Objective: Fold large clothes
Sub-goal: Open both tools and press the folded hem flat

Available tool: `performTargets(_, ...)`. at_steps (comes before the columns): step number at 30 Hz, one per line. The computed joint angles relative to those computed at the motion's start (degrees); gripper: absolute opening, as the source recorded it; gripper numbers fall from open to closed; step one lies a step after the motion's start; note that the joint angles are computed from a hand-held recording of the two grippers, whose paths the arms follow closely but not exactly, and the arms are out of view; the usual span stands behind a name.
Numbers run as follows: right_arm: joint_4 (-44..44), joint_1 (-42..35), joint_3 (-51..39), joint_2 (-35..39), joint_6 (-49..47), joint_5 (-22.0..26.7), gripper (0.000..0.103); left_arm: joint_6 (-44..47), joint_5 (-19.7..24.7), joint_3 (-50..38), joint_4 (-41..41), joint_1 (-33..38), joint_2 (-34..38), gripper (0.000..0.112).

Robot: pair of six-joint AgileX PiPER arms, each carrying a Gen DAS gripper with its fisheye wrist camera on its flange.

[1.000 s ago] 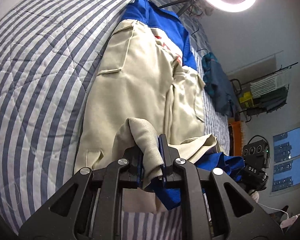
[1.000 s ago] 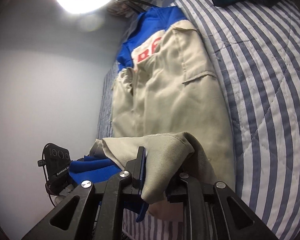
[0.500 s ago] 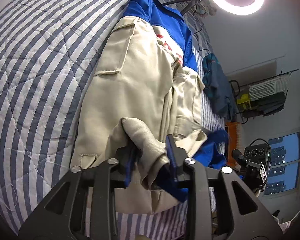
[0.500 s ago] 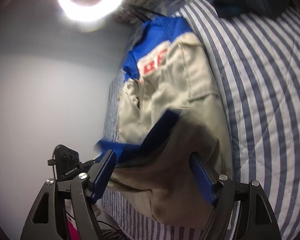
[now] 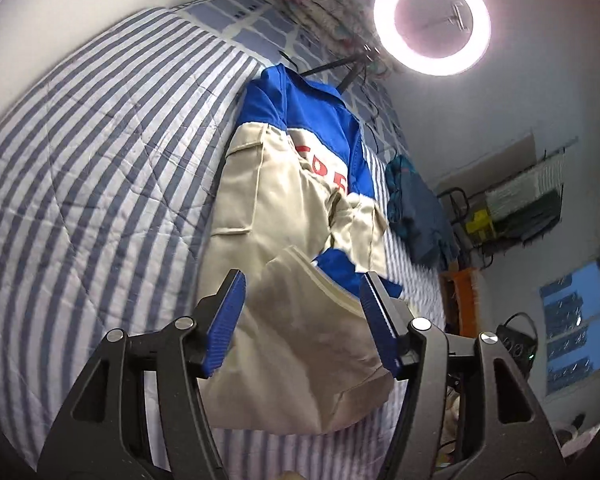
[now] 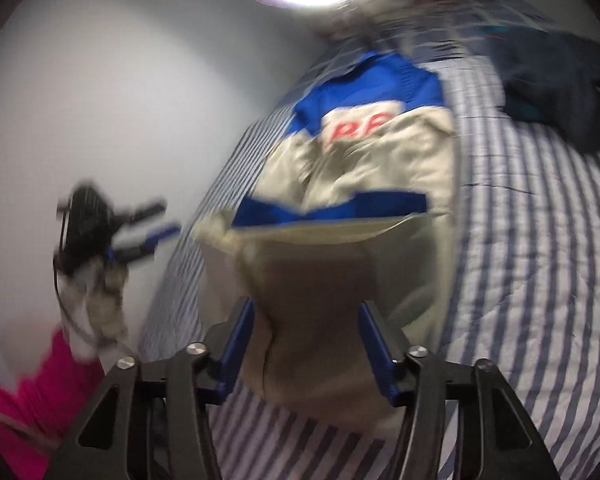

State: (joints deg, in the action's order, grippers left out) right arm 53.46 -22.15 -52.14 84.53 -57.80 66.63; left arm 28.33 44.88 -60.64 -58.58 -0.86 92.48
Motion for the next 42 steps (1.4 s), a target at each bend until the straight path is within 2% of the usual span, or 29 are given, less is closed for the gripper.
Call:
performTargets(2,-1.53,2.87,1.35,-1.25,-1.32,-1.01,0.048,2.30,0.75,0.44,0.39,0.00,1.43,0.061)
performTargets(4,-2.06,5.25,2.05,-1.62,-1.48,-2.33,0.048,5.84,2.71,0.80,-1.69,0.12,4.06,0.061)
performTargets(9,-4.98,10.48,3.27,-2.15,3.62,-12.75,0.048,7.06,3.22,1.02,-2.40,-1.08,8.59,0.061)
performTargets(12,-9.37,10.87,3.96,-2.60,8.43,-20.14,0.059,7.04,2.16,1.05,-1.61,-2.19,9.59,0.061)
performTargets(14,-10.29,9.47,4.21,-1.49,9.66,-23.30,0.072,7.35,1.54,1.17,-1.48,-3.04,10.09,0.061)
performTargets(16,-10.59,8.00,3.26,1.09,10.00,-23.66,0.073,8.28,0.98,1.79,-2.78,-3.58,10.52,0.061)
performTargets(17,-9.95,7.25,2.79,2.52,9.50,-23.27,0.072,8.86,0.76,2.03,-3.49,-3.68,10.61,0.054)
performTargets(18,-8.98,6.78,2.33,3.78,8.67,-22.55,0.072,9.32,0.75,2.00,-3.85,-4.01,10.82,0.031)
performTargets(19,-7.88,6.31,1.76,5.10,7.62,-21.19,0.068,8.21,0.50,1.52,-2.46,-4.69,11.02,0.022)
performTargets(21,-6.13,6.23,0.87,7.07,6.48,-19.10,0.053,7.59,-1.44,2.00,-1.32,-5.77,10.02,0.009)
performTargets(22,-5.88,6.73,0.85,7.38,6.54,-19.16,0.035,7.22,-2.26,2.62,-0.95,-6.20,9.02,0.008)
performTargets(23,-6.52,7.65,1.00,7.01,7.47,-20.17,0.024,6.20,-2.78,3.20,-1.12,-6.57,8.08,0.006)
performTargets(25,-7.01,8.77,1.23,5.73,8.30,-21.24,0.011,3.84,-3.58,5.92,-2.28,-6.09,4.81,0.005)
performTargets(27,-6.27,8.76,1.48,3.90,8.70,-21.47,0.006,0.88,-5.25,7.49,-0.95,-5.89,2.43,0.004)
performTargets(28,-6.42,8.93,1.30,3.67,9.61,-22.10,0.005,-1.84,-7.20,6.95,2.44,-6.78,2.51,0.004)
performTargets(30,-10.29,10.76,0.77,4.55,14.88,-25.57,0.004,-7.79,-11.28,5.13,9.18,-8.62,5.15,0.005)
performTargets(31,-13.55,12.33,0.31,5.81,18.86,-27.69,0.004,-8.73,-11.87,4.02,10.64,-8.82,7.36,0.007)
performTargets(32,-15.74,13.27,-0.10,7.10,21.65,-28.68,0.004,-8.91,-12.84,3.29,11.40,-9.34,9.17,0.012)
performTargets(34,-18.33,14.54,-0.52,7.63,24.45,-29.82,0.005,-6.33,-15.69,4.21,8.87,-9.99,9.74,0.014)
performTargets(35,-19.63,15.00,-0.58,7.03,25.43,-30.11,0.010,-6.78,-15.77,4.20,9.46,-10.17,9.43,0.015)
performTargets(36,-19.95,14.96,-0.55,6.15,25.23,-29.93,0.013,-8.85,-15.84,4.15,12.34,-10.61,8.49,0.018)
performTargets(38,-17.71,13.73,1.19,2.98,22.50,-30.68,0.027,-11.03,-16.93,5.23,16.73,-11.39,5.30,0.019)
performTargets(42,-10.21,12.07,4.65,-3.24,12.83,-31.21,0.028,-20.80,-22.50,7.10,31.92,-16.81,-1.46,0.019)
